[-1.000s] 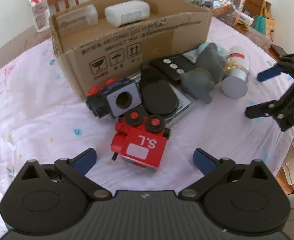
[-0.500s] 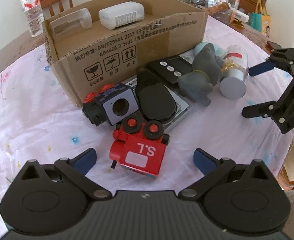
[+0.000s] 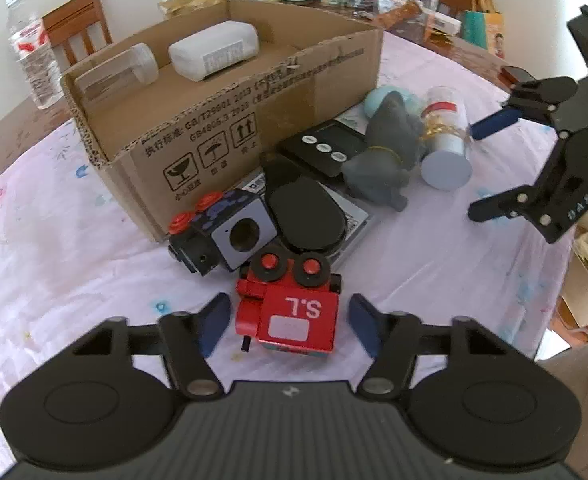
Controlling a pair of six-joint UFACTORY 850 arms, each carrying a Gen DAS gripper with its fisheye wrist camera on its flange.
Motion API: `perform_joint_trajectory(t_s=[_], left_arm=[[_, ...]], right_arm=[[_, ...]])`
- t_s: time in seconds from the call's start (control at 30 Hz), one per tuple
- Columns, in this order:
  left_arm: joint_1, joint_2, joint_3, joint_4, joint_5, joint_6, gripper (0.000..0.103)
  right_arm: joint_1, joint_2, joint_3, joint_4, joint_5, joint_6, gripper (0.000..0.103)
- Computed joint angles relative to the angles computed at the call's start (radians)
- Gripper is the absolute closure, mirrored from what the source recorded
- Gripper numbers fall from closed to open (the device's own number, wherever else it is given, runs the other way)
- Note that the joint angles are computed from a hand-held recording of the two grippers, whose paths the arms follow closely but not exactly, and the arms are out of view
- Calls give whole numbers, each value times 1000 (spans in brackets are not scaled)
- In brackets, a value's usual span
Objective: Organize rigid objects
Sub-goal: 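Move the left tool to the red S.L toy train while the right tool approaches the capsule jar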
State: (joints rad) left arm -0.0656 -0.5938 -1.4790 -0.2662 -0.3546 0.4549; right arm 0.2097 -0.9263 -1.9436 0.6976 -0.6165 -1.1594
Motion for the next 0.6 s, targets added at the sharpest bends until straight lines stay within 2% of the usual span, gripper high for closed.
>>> perform_joint_trajectory(t_s=[0.1,0.2,0.3,0.47,0.6], left_arm=[[-4,6,6,26,3,-20,53],[-12,17,20,71,6,-100,53],[-27,35,48,136,16,-224,53],[-57,66,92,281,26,-519,53],[-68,80,119,348,52,-666,53]], right_arm=[[0,1,2,5,2,-5,0],[0,0,1,4,1,-4,0],[0,0,0,3,1,-3,0],[2,-15,-22,10,3,2,0],[9,-43,-75,-41,-14,63,0]])
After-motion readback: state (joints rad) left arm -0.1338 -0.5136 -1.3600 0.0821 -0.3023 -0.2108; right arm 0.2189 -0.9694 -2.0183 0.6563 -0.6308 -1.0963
